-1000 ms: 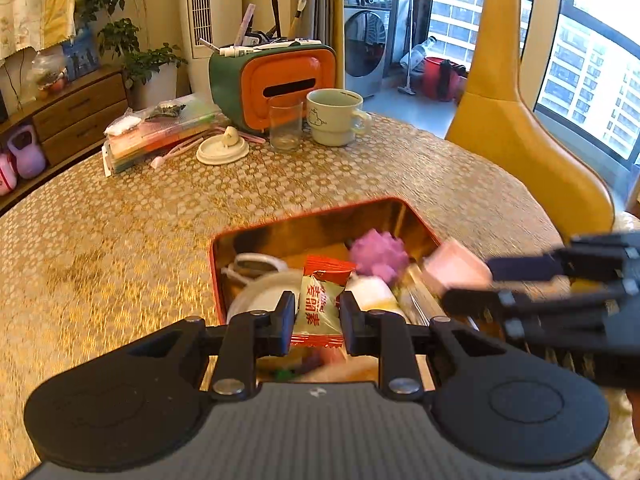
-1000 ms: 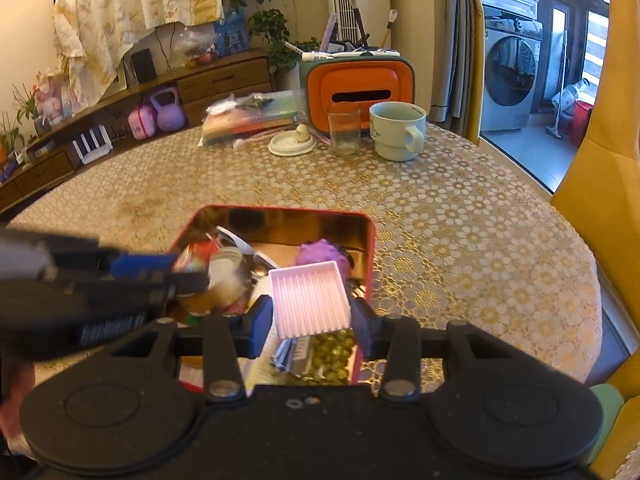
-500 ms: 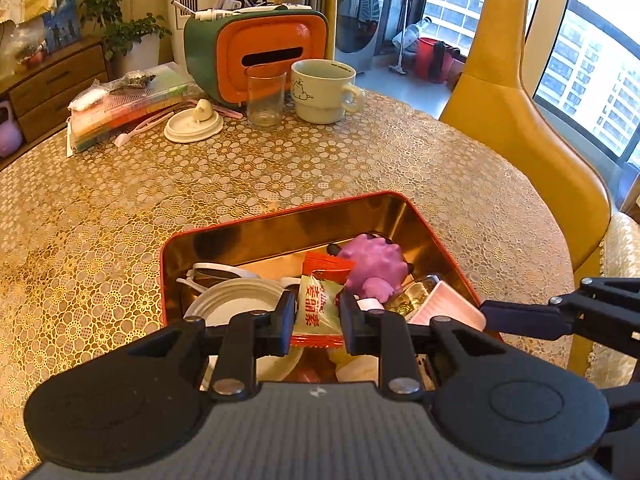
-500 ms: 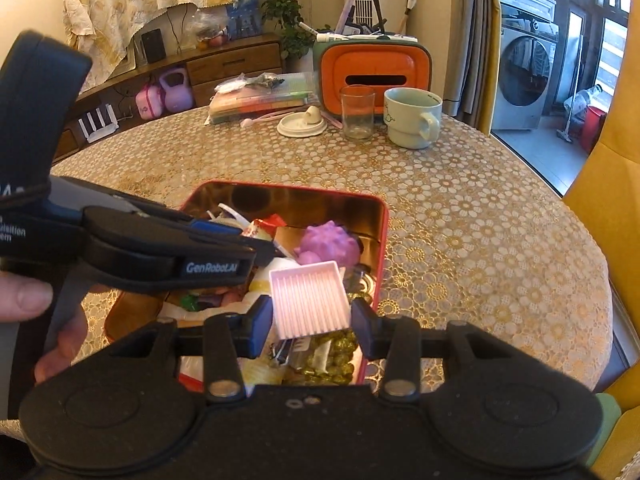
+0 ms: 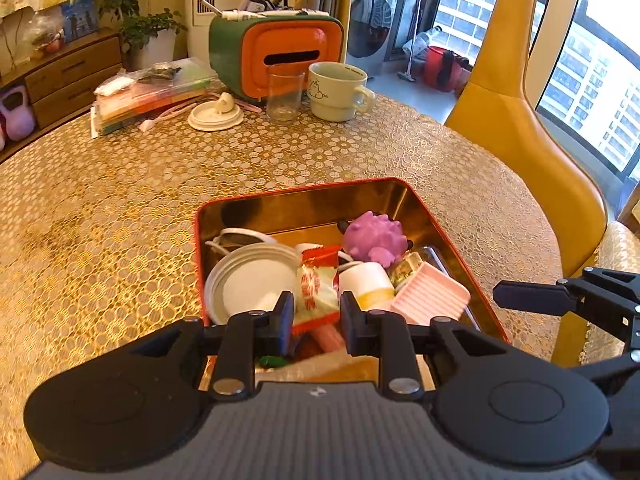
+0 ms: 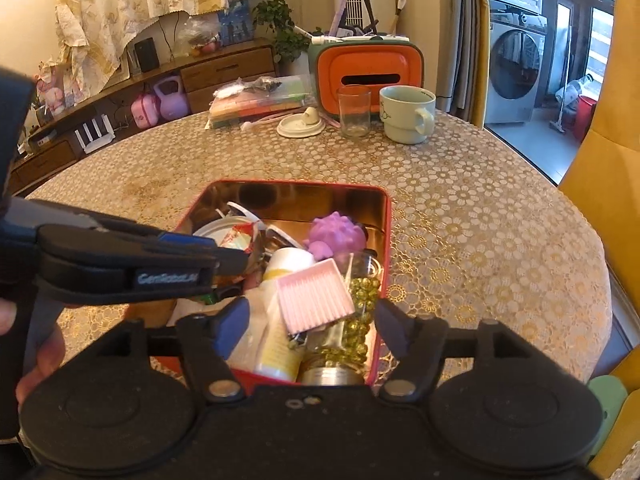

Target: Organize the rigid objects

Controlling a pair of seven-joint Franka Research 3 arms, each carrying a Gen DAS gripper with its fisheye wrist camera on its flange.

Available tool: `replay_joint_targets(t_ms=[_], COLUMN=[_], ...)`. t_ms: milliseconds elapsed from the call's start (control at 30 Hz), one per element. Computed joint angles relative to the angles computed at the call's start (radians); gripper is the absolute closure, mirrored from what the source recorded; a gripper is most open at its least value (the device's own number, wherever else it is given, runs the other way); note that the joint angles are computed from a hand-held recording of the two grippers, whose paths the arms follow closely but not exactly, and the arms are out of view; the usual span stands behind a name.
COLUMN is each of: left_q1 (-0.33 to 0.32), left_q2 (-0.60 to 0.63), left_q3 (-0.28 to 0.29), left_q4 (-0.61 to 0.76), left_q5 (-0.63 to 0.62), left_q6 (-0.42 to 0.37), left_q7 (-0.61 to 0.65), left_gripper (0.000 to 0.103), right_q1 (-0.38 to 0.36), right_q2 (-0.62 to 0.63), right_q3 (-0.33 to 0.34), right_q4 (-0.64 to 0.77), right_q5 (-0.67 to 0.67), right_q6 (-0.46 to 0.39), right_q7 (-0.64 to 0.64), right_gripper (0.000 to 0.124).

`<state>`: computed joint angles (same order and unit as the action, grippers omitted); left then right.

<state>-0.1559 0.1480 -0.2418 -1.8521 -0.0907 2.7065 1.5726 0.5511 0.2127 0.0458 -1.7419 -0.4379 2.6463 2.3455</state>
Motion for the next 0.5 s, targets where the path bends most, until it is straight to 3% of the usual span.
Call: replay_joint_targets(t_ms=[100,133,200,233,267,500], left_q1=[0.008,0.009,0.006,0.003,0.0,-0.037], left_q2=[-0.048,-0.063,-0.098,-0.115,-0.134,-0.228], left_q3=[-0.003,-0.001,0.006,0.01,0.014,0.056], left_q4=[-0.051,-0.065,-0.103,-0.124,-0.146,-0.233], left_q5=[-0.04,-0.056,-0.071,-0.078,-0.098,-0.153], left_q6=[0.018,0.022,0.044,0.062,0.083,0.112], left_q7=[0.024,0.036,0.044,0.046,0.06,0.104], left_gripper=[0.079,0.074,0.055,0.038,0.031,0.031], right_q1=[0.009,0.01,0.012,0.011,0.009,-0.011], right_q2=[-0.021,-0.029,-0.045,-0.054,-0.064,-0.132], right_q3=[0.0,0.002,0.006,0.009,0.013,0.04], right_q4=[-0.018,-0.025,-0.041,-0.051,-0.06,-0.129], right_q5=[-0.021,-0.029,-0.048,-0.054,-0.061,-0.144], right_q6=[0.001,0.003,0.006,0.01,0.014,0.055], right_q7=[0.029,0.038,0.063,0.074,0.086,0.216], right_gripper=[0.051,0.05,0.046,0.045,0.044,0.033])
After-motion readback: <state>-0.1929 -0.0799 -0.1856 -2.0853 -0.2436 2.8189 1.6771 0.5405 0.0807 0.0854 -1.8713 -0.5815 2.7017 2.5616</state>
